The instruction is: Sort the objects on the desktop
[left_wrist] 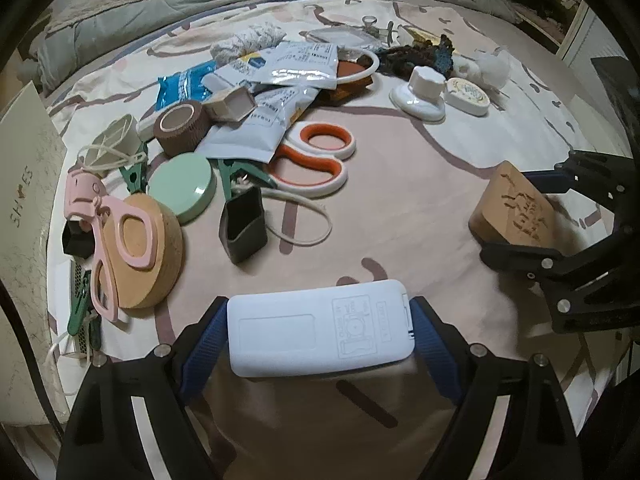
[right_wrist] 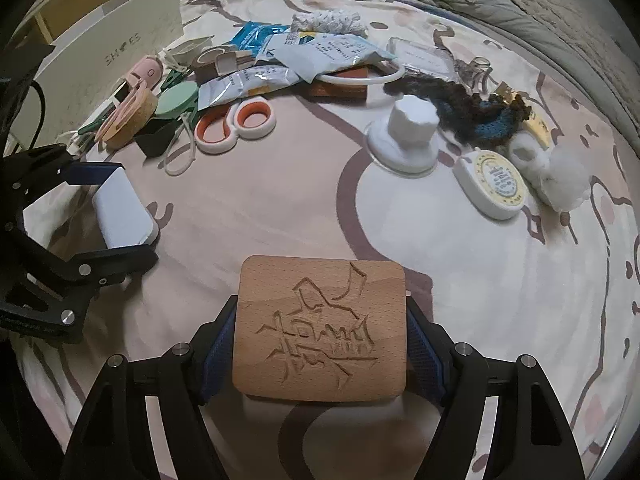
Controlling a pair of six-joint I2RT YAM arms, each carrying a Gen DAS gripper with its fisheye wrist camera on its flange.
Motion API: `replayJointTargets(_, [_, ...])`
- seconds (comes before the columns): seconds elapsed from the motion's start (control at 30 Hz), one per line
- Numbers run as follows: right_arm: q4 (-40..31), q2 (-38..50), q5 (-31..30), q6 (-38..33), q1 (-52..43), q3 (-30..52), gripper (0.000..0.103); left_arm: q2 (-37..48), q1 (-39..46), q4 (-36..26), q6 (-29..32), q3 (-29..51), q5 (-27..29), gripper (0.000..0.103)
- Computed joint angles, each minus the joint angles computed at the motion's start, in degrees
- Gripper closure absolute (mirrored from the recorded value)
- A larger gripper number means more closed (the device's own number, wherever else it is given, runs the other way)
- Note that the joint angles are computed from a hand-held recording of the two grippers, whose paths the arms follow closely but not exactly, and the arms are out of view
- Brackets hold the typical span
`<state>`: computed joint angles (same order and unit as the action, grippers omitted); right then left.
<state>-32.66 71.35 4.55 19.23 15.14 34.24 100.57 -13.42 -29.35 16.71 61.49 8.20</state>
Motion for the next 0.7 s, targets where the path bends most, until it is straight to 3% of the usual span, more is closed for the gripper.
replayJointTargets(0.7, [-0.95,-1.37,5.44,3.90,0.80,6.76,0.027,-5.63,2.08,-0.27,-1.03,2.24,1.71,0.015])
